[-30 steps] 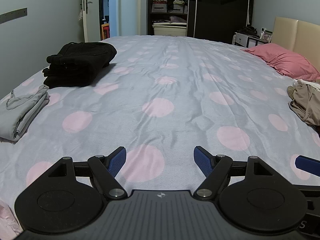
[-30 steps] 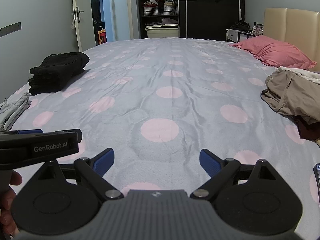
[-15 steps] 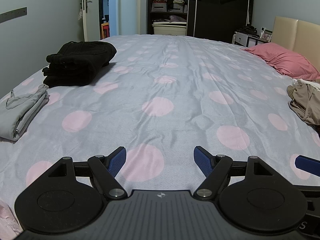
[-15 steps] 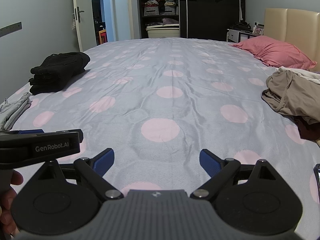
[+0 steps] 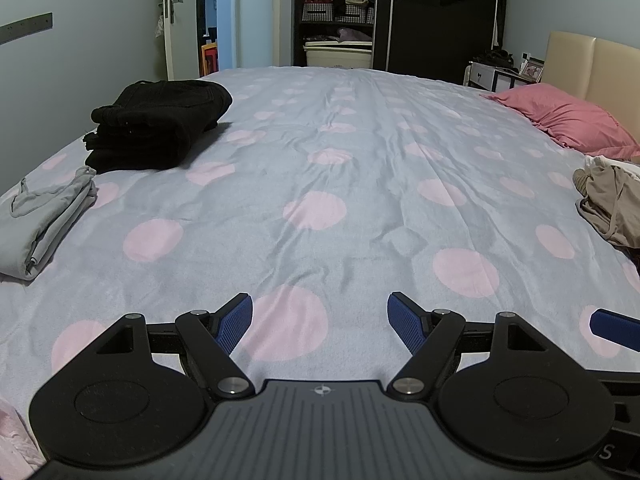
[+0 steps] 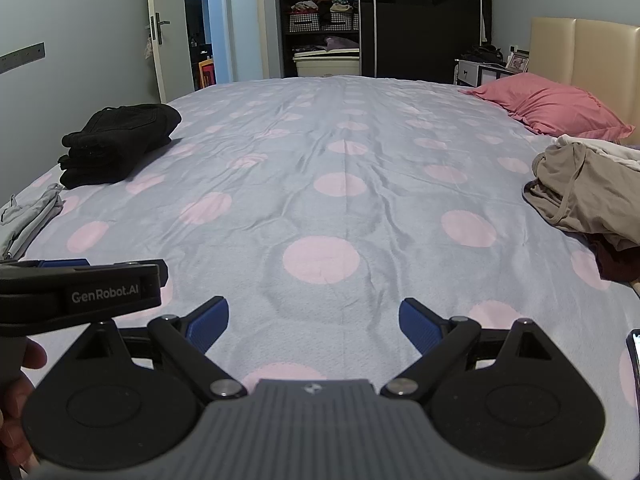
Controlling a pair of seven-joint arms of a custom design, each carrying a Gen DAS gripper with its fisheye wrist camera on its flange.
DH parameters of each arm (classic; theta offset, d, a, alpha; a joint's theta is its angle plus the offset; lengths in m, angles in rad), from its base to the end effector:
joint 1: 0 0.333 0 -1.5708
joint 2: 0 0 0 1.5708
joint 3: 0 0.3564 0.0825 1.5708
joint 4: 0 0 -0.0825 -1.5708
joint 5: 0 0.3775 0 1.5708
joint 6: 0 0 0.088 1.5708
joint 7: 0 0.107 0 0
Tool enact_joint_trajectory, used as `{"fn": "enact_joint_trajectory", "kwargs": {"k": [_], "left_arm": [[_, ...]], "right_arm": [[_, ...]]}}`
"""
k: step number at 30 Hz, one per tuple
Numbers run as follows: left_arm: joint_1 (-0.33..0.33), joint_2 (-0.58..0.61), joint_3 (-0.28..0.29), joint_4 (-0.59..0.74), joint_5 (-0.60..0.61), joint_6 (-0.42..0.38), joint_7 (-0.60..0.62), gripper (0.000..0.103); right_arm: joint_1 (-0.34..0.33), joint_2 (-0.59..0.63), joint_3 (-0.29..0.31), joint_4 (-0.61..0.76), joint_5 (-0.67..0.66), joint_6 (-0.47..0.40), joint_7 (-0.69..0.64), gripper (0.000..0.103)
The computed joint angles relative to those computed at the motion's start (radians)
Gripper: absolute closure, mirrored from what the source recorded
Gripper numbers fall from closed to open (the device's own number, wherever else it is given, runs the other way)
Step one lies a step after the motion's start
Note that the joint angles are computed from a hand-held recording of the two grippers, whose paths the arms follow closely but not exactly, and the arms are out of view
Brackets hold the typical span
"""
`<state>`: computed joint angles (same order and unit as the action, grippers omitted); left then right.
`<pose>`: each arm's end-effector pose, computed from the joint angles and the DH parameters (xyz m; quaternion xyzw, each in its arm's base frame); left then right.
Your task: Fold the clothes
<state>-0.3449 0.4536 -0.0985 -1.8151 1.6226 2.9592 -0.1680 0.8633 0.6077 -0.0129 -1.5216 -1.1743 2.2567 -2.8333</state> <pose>0.5741 -0.3383 0.3614 -0.5675 0.7023 -0.3402 0.2627 0.5086 0.5446 0.3678 -0.5341 0.7118 -0.3506 0.2919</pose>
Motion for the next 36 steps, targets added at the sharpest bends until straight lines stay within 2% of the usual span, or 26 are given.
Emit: {"fn": "enact_joint_trajectory", "kwargs": {"k": [5,10,12,15,18,21,29,36], "left_arm": [[0.002,0.003,0.001,0.003,-0.015,0.008,0.023,0.029],[0.002,0.011,0.004,0.004,-0.101,0.007,0.133,0.029],[-0.002,0.016,0.009,0.005,-0.130,0.011,0.167,0.029],[-0.011,0.022,0.020,0.014,-0.161,0.011,0.209,0.029],[-0.017,0.028,0.028,0.023,-0.191,0.019,0.245,0.029],[-0.026,0.036,0.038,0.037,-0.210,0.023,0.270,0.029],[-0.043,0.065,0.045,0.068,-0.313,0.002,0.372,0.029],[-0.064,0.077,0.058,0.069,-0.370,-0.015,0.450,0.029]], "right_arm": [[0.000,-0.012,-0.004,-0.017,-0.006,-0.002,0.017,0.009],[-0.016,-0.062,0.000,-0.083,-0.020,-0.030,0.023,0.012],[-0.028,-0.088,0.005,-0.117,-0.025,-0.050,0.024,0.018],[-0.058,-0.141,0.018,-0.185,-0.029,-0.077,0.022,0.022],[-0.097,-0.212,0.035,-0.272,-0.042,-0.101,0.001,0.025],[-0.135,-0.294,0.059,-0.367,-0.045,-0.165,-0.053,0.029],[-0.277,-0.533,0.114,-0.633,0.035,-0.287,-0.076,0.035],[-0.413,-0.687,0.135,-0.801,0.079,-0.327,-0.073,0.038]]}}
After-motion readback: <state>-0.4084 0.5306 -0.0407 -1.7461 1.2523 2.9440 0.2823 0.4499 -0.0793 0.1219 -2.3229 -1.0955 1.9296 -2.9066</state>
